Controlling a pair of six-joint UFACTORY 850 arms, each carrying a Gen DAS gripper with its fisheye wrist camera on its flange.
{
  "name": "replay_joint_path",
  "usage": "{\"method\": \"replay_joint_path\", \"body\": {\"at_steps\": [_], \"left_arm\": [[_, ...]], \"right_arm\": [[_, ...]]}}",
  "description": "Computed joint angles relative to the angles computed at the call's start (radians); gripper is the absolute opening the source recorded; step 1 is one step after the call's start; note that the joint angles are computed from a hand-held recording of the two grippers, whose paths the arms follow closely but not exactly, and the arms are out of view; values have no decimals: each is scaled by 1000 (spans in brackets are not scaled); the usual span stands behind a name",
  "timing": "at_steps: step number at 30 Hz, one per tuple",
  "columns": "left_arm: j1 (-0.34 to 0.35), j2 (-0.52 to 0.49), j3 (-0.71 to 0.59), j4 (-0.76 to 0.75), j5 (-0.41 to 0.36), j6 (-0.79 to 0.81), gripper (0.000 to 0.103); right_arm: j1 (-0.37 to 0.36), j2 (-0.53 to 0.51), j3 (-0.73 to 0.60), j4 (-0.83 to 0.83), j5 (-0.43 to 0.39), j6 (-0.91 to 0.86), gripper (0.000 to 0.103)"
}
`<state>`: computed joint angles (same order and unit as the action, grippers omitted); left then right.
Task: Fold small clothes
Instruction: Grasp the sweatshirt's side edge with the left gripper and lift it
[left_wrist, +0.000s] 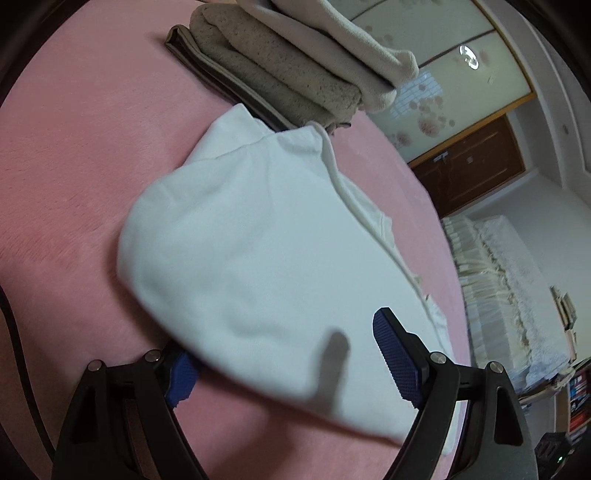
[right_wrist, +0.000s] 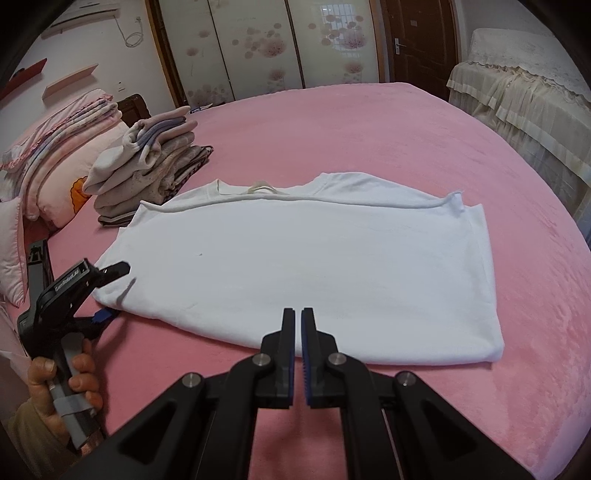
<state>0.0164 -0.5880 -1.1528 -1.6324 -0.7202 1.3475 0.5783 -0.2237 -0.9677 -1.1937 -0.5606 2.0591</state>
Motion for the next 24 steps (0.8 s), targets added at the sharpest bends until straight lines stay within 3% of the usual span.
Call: {"method": "replay_joint_path", "body": {"at_steps": [8, 10, 12, 14, 17, 24], "left_arm": [[-11, -59, -58, -114, -50, 58, 83], [-12, -72, -75, -130, -63, 56, 73], [-8, -95, -100, -116, -82, 16, 40], [0, -120, -126, -91, -89, -48, 19], [1, -115, -127, -78, -91, -33, 13], [-42, -17, -63, -167, 23, 184, 11]], "right_arm": [[-3, -32, -28, -18, 15, -5, 3], [-4, -37, -32, -18, 19, -5, 3], [-5, -41, -34, -20, 22, -4, 3], [-6, -42, -35, -19, 25, -5, 3], [-6, -42, -35, -23, 26, -5, 3], [-20, -81, -88, -64, 28, -27, 3]]}}
